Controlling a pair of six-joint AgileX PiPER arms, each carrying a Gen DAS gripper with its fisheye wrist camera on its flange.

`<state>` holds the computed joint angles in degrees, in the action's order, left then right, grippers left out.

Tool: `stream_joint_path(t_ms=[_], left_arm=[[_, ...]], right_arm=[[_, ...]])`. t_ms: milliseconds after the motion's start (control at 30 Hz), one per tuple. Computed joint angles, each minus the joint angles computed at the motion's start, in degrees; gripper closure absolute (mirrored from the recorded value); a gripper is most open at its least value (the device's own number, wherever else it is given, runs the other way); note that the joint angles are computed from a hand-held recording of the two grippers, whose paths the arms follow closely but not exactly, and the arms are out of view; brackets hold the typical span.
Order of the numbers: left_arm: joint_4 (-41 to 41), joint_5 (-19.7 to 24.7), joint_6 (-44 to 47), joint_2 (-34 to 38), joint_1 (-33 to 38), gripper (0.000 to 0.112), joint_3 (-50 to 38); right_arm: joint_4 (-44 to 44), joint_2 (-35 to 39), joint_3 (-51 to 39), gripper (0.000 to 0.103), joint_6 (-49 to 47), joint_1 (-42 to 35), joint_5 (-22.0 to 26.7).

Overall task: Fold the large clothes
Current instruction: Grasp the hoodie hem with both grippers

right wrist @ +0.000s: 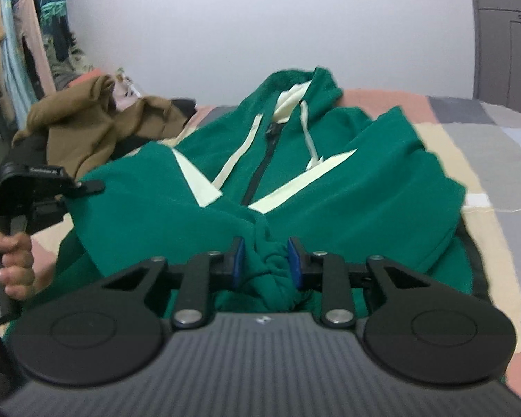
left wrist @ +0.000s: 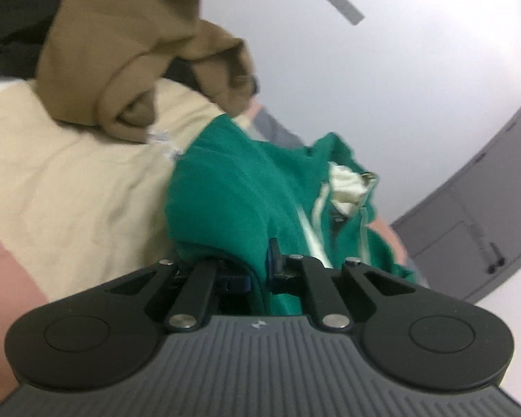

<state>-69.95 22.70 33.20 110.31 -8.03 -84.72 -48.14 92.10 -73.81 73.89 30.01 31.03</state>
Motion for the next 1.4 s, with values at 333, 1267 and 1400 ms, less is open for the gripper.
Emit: stream_joint_path(t_ms=[333, 1267, 1400], left_arm=[[31.4, -1.7, -24.7, 2.6, -3.3, 0.102, -4.4], [54.5, -8.2, -39.9, -16.3, -9.9, 0.047, 7.7], [51.1, -0.7, -36.3, -8.9, -11.5, 0.047, -5.2]], right_arm=[[10.1, 3.3, 0.8, 0.074, -6.6, -2.3, -3.0], [-7.2, -1.5, 2.2, 0.024, 11.5, -1.0, -1.6], [5.1, 0.3, -3.6, 0.024, -0.7, -6.1, -5.0]])
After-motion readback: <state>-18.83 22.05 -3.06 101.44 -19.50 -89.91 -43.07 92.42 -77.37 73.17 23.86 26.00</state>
